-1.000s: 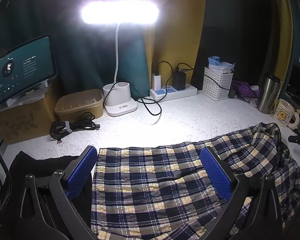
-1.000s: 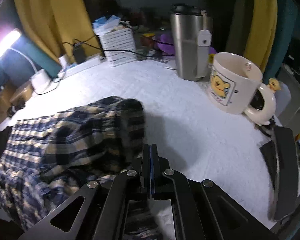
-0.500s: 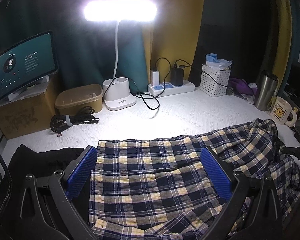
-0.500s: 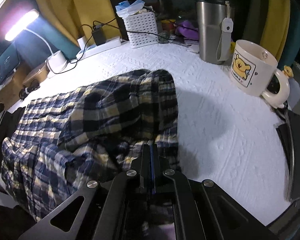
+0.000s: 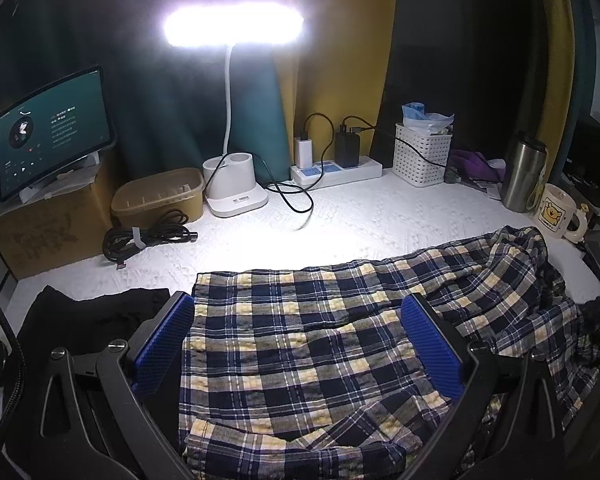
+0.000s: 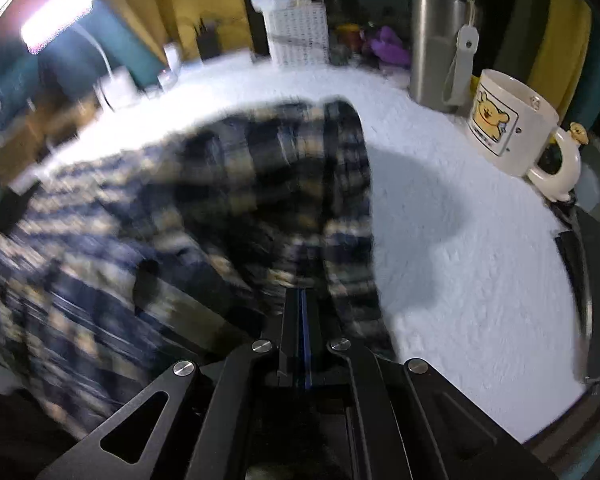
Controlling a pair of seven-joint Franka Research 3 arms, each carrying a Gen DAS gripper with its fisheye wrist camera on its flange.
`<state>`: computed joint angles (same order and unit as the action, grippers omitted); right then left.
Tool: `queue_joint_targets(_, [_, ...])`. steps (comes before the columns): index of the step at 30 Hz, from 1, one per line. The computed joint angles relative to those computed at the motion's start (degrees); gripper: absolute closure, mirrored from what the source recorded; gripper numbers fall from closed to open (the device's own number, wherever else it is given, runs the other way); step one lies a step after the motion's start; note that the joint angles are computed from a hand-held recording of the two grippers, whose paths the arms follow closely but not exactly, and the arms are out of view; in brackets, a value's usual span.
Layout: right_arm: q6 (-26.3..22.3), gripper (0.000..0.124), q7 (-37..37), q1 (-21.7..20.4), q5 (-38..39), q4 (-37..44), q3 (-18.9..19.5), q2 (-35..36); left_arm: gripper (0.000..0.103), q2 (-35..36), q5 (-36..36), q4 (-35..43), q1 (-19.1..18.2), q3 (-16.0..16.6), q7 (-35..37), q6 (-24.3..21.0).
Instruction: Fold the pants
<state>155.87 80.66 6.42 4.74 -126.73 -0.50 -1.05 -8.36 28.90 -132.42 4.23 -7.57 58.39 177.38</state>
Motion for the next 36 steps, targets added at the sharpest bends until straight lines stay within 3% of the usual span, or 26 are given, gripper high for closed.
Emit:
queue_joint_targets(12, [2.35,0.12,6.12,-0.95,-12.81,-2.39,0.33,-1.24,0.001,-0.79,-2.14,-0.79,-0.72,0.24,0.88,-0.75])
queue_joint_targets(16, [2.86,0.12,15.2,-1.84,-24.5,-3.18,1.02,-1.9,0.001,-0.9,-3.52,-0.83,-1.42,0.72,2.1,-1.48])
queue_joint_targets(19, [5.09,0.12,16.9,-2.24,-26.98,-4.68,0.98,-2.56,0.001,-0.92,-4.46,-0.97,-1.68,1.06,2.59,-1.21])
queue_joint_targets(24, [4.63,0.12,13.57,-2.38,-21.41,-4.96,0.4,-3.31,0.001,-0.52,-8.2,-1.2,-3.25,2.31,5.35,-1.25])
queue_joint_targets(28, [5.28,0.12,15.09,-3.16,-23.31,-5.4,1.1,-3.43,0.001,-0.1,-11.68,-1.48,-4.77,3.28,8.83,-1.69])
queue_joint_targets(32, [7.56,0.12,9.98,-2.3,-13.06,-6.79,-0.14,-5.35,0.001,-0.35,-15.05,-2.15,-5.74,3.96,11.95,-1.48])
queue_joint_targets(36, [5.06,0.12,7.47,-2.68,-12.39,-5.24,0.65,-4.37,0.001,-0.2,-18.44,-2.36,-6.73,5.01,14.85,-0.82])
